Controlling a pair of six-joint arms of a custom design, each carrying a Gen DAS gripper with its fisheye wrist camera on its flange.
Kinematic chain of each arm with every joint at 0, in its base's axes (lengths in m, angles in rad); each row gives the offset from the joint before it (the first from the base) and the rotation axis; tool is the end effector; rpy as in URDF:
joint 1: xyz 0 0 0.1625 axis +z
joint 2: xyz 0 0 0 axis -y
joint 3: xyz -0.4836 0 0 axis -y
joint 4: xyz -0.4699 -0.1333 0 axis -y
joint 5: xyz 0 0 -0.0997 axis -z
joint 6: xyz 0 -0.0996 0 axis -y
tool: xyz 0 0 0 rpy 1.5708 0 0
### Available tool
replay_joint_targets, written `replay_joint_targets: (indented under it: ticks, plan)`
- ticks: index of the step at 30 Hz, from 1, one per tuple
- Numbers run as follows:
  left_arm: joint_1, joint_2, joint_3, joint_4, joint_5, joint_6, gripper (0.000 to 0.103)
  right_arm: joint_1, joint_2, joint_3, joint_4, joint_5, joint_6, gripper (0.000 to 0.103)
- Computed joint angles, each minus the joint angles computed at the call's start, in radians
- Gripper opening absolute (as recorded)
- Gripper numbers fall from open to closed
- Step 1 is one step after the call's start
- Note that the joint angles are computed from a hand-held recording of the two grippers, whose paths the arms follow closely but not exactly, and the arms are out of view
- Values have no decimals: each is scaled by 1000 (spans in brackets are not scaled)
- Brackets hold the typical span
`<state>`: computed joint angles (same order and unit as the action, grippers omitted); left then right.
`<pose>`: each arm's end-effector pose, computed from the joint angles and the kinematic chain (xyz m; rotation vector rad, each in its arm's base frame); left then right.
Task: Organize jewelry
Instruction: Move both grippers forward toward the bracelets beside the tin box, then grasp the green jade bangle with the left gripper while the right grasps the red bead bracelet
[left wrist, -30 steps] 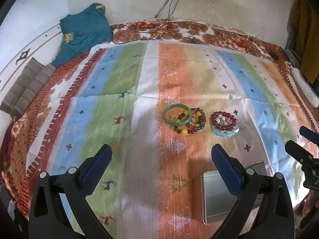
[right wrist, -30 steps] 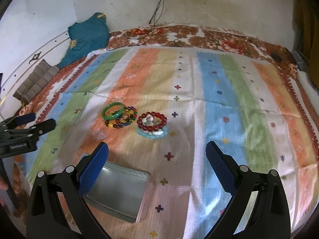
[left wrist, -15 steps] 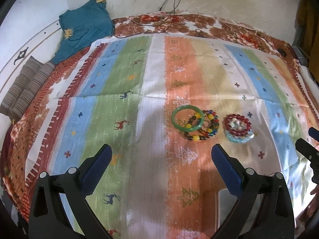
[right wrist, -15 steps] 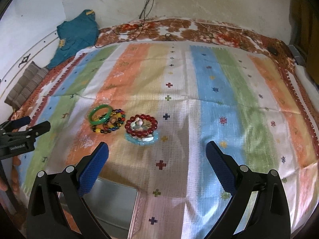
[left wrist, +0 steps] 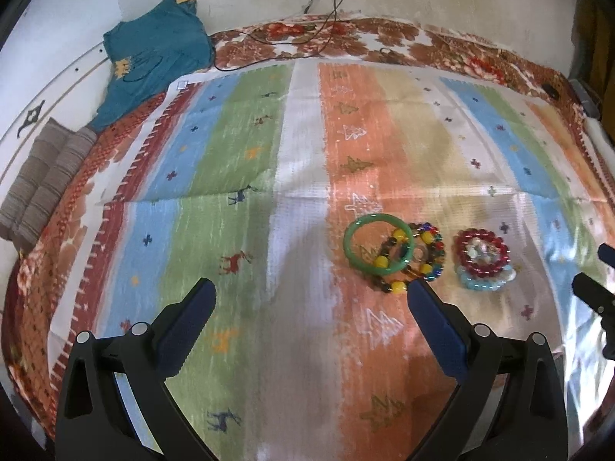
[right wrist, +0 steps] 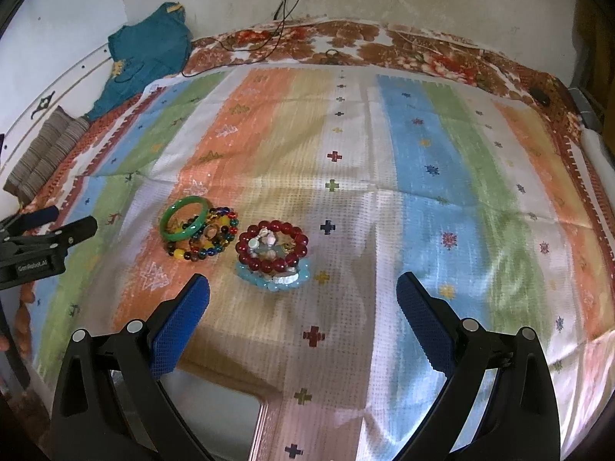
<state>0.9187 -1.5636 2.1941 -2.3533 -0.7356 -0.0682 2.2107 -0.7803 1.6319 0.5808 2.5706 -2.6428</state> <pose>-0.1338 -0.5165 0.3181 0.6020 2.2795 -0.5364 0.3752 -0.4212 0.0821 0.0735 -2.2467 0.7925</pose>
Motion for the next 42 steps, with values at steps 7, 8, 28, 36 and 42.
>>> replay_joint_targets:
  ticks: [7,8,28,36,42]
  plan:
    - [38,51,-22,-14,-2,49,97,-43,5,-9,10,-14,2,99]
    - [43,58,-28,-11,-7,45,97,-47,6,-10,8,-18,-5,99]
    - [108,176,-88,-30,-60,89,97,-130,94,-110,69,3,-54,98]
    - [139,203,-115,-6,-81,79,91,-151,118,-138,80,8,-81,98]
    - [149,216,-133,15,-107,84,88,-167,132,-154,82,3,-112,98]
